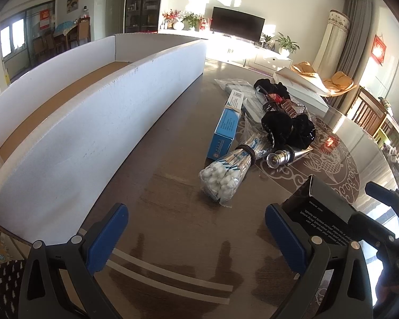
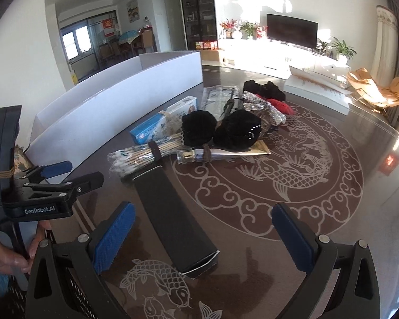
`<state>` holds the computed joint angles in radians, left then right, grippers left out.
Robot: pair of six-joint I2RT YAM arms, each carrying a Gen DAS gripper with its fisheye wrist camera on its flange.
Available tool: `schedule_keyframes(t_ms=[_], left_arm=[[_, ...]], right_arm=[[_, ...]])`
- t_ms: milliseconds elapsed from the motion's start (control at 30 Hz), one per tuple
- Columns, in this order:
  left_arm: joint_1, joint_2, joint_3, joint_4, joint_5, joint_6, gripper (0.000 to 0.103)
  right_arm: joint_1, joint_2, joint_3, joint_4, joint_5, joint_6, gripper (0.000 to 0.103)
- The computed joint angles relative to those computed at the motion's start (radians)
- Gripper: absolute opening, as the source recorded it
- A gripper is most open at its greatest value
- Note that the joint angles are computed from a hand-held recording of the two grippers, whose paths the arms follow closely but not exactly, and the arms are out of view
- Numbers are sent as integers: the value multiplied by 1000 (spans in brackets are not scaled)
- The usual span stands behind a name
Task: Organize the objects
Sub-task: 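Move right tool to the black soap box while left tool approaches the cotton swab bundle, then close right tool on the black soap box while left tool grasps the cotton swab bundle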
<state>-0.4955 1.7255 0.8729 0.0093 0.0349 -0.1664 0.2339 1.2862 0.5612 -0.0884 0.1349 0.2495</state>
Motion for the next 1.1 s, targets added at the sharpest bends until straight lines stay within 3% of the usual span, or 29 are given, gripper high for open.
schedule_keyframes(t_ms=[167, 267, 333, 400, 567, 600, 700, 867, 967, 1033, 1100], left_arm=[[1, -11, -9, 2, 3, 0, 103], [1, -13, -10, 3, 3, 0, 103], [1, -13, -10, 3, 3, 0, 103], [3, -13, -10, 1, 6, -1, 103], [12, -9, -5, 0, 31, -5, 103], [13, -7, -3, -3, 39, -5, 103], [12, 3, 6, -13, 57, 0, 103], [5, 50, 77, -57, 65, 34, 103], [-8, 129, 187, -100, 56, 106, 103], [-15, 200, 271, -135, 76, 180, 103], [-36, 289, 386, -236, 34, 227, 103]], right_arm=[[48, 118, 68, -22, -15, -96, 100], [9, 180, 102, -33, -124, -103, 70], [-29, 211, 118, -46, -199, -82, 42], [-86, 207, 91, -13, -306, -29, 40], [-317, 121, -55, 85, -510, 147, 42], [-368, 90, -85, 93, -516, 175, 51], [-436, -10, -110, 3, -428, 152, 70], [-360, -136, -124, -114, -256, 32, 86], [-295, -162, -203, -11, -124, 26, 91], [-308, -187, -260, 62, -120, 47, 95], [-331, -197, -296, 115, -146, 78, 95]])
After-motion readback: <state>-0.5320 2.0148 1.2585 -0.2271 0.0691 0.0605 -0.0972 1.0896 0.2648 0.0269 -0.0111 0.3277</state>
